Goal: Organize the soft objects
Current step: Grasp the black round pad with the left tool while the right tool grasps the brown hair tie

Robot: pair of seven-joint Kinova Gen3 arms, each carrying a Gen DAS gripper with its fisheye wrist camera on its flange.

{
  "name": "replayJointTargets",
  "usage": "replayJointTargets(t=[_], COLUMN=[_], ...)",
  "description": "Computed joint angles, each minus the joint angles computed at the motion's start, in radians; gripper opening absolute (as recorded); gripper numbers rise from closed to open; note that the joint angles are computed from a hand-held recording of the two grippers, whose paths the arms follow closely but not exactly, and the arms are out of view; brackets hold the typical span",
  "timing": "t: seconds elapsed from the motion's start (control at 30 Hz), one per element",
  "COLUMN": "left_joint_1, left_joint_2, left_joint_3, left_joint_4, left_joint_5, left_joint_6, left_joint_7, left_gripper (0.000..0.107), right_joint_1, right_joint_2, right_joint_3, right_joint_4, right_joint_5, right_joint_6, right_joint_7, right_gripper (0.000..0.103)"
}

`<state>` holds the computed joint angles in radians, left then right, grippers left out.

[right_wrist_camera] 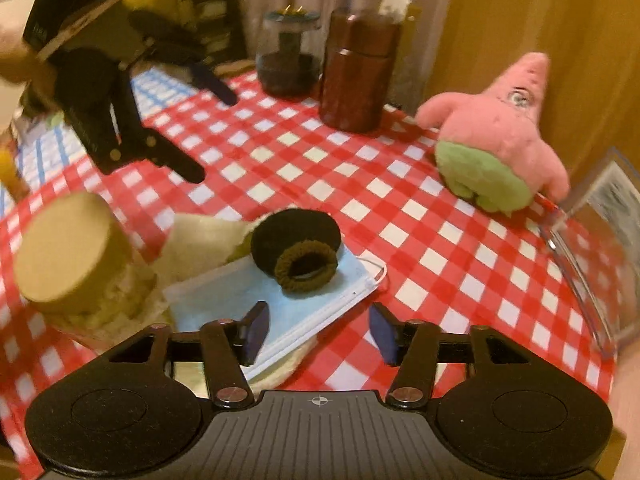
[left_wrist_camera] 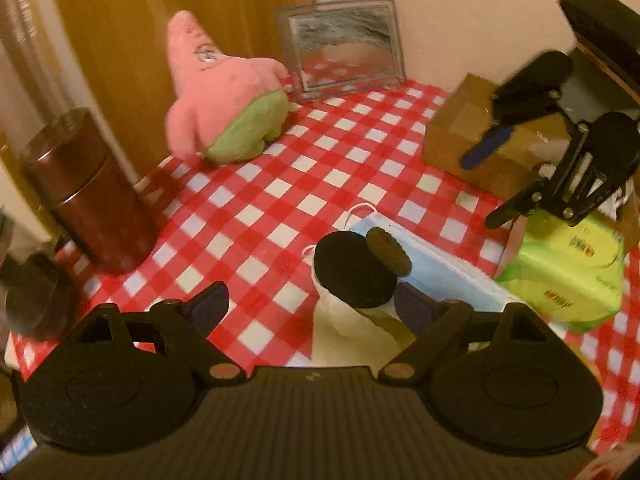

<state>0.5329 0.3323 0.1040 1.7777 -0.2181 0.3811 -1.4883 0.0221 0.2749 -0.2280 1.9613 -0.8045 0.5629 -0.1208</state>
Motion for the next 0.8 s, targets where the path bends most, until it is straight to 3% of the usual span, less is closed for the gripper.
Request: replayJointTargets(t=[0.07,0.23,0.43,0.8], left_joint_1=[-0.036,-0.045,-0.124,-0.168], left_joint_2=[0.031,0.109,0.163,0.208], left_joint_3=[0.033,0.046,0.111,0.135], left_joint_4=[-0.017,-0.064,-0.079,-0.100], left_joint_5=[0.007,-0.006,0.093,0.195], left_joint_6=[-0.005,0.014,-0.017,-0.021], left_joint_7=[-0.069,-0.215,-0.361,-0.502], left_gripper=[0.089,0.089,0.089,0.089], right_joint_1=[-0.020,0.005,-0.018,-0.042], right_joint_2=[0.035,0.105,0.172,0.256], right_joint_3=[0.000,-0.051,-0.073,-0.106], right_joint_4=[-0.020,-0.066,-0.134,-0.216], right_joint_5=[0.029,0.050,0.119,0.228], right_joint_6=[-0.020,-0.013,0.007,0.022], right_joint_7=[-0.005,0.040,0.035,-0.032], right_gripper=[0.067,0.069,0.070,0.070])
